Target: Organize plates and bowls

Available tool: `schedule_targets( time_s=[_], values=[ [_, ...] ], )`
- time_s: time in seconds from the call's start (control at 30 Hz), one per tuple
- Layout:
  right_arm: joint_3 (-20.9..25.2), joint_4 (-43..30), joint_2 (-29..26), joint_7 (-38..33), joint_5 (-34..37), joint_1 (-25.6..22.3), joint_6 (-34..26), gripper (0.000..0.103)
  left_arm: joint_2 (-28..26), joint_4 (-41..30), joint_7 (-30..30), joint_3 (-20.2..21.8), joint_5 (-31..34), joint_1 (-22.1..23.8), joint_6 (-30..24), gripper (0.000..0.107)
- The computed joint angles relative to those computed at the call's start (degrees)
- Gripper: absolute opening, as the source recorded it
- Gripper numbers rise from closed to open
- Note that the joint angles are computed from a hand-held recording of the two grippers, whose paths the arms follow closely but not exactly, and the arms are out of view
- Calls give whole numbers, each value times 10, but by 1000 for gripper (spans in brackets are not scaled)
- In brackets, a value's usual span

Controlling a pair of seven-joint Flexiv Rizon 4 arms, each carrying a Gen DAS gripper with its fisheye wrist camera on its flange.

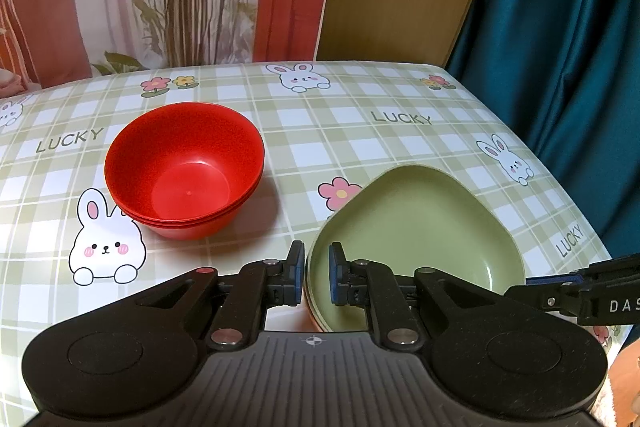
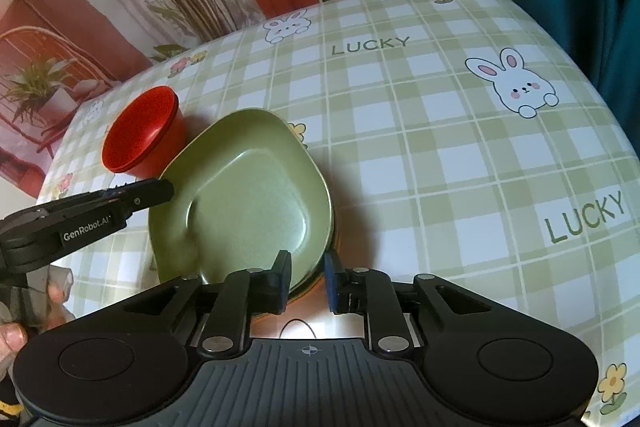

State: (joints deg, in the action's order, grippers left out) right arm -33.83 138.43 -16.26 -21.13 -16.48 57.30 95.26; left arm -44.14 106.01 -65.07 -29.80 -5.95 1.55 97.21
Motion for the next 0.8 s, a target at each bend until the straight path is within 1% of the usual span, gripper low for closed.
schedule_targets(
  time_s=[0.03, 0.13, 0.17, 0.23, 0.3, 0.4, 0.43, 0.53, 0.67, 0.77, 0.8],
  values=[
    [-5, 0, 0, 1, -1, 4, -2, 18, -1, 1, 0, -2, 1, 2, 3, 20],
    [-29, 3, 2, 3, -7, 23, -3, 20, -1, 4, -3, -5, 5, 5, 12, 23],
    [-45, 5, 3, 4, -10, 36, -4, 21, -1, 5, -5, -7, 6, 7, 13, 24],
    [-84, 7, 0, 2, -14, 67, -1, 22, -1, 7, -9, -10, 9, 10, 18, 31],
    [-120, 6, -9, -7, -5, 96, 5, 22, -1, 7, -13, -11, 12, 12, 21, 32],
    [-156, -4, -29, -24, 14, 123, 14, 22, -1, 7, -18, -11, 16, 13, 22, 32],
    [-156, -10, -34, -28, 22, 122, 14, 22, -1, 7, -19, -11, 17, 13, 22, 32],
    [-126, -31, -42, -35, 48, 94, 17, 22, 1, 9, -19, -16, 23, 19, 24, 32],
    [-123, -61, -62, -60, 71, 95, 24, 22, 3, 14, -15, -44, 38, 50, 34, 32],
    [-92, -95, -75, -77, 86, 71, 27, 22, 7, 13, -15, -59, 47, 73, 40, 32],
    [-75, -110, -80, -84, 90, 57, 25, 22, 7, 12, -15, -66, 50, 84, 41, 33]
  ],
)
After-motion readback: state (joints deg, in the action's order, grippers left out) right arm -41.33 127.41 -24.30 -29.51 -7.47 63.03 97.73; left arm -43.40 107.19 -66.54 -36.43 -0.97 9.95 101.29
